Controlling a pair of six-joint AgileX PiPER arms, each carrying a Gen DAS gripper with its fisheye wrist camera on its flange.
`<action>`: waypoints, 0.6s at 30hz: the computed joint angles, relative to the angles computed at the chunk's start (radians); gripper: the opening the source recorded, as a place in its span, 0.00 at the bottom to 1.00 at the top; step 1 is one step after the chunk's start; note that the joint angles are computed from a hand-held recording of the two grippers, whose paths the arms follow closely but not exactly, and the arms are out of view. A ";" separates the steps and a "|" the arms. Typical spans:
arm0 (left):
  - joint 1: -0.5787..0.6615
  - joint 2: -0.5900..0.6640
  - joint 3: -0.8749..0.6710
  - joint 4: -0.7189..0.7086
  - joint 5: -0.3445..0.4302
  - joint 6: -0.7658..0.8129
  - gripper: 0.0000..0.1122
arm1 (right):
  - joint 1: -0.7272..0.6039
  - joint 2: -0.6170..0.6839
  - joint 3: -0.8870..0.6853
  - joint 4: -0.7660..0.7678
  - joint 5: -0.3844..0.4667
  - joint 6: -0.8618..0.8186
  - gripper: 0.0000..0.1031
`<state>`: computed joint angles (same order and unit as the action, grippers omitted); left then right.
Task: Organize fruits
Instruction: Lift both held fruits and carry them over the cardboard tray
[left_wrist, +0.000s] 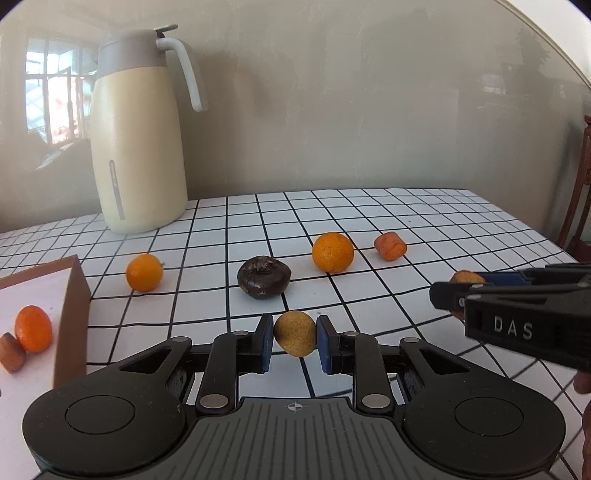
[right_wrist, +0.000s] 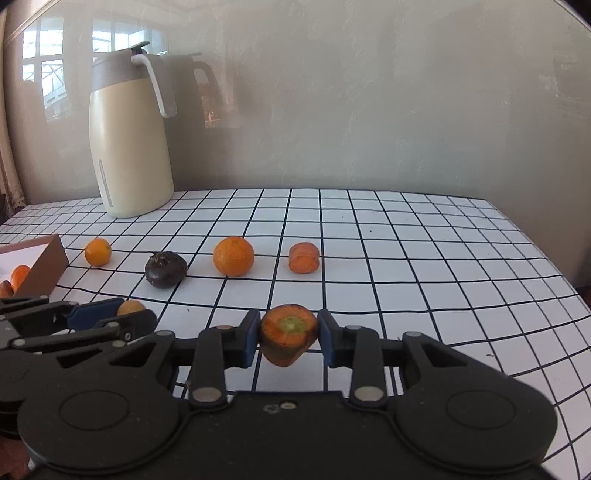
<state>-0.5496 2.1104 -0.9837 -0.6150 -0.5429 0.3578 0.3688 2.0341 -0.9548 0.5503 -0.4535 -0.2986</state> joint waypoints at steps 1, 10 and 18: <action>-0.004 -0.016 0.023 0.004 -0.012 0.000 0.22 | 0.005 -0.010 0.011 0.009 -0.007 -0.006 0.24; -0.015 -0.204 0.284 0.044 -0.143 -0.062 0.22 | 0.094 -0.111 0.104 0.134 -0.064 -0.111 0.24; 0.039 -0.353 0.492 0.090 -0.228 -0.155 0.22 | 0.221 -0.183 0.154 0.245 -0.108 -0.194 0.24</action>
<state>-0.5102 1.7570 -0.4922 -0.5252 -0.7713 0.2025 0.5895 1.8515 -0.8011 0.7955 -0.5613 -0.4928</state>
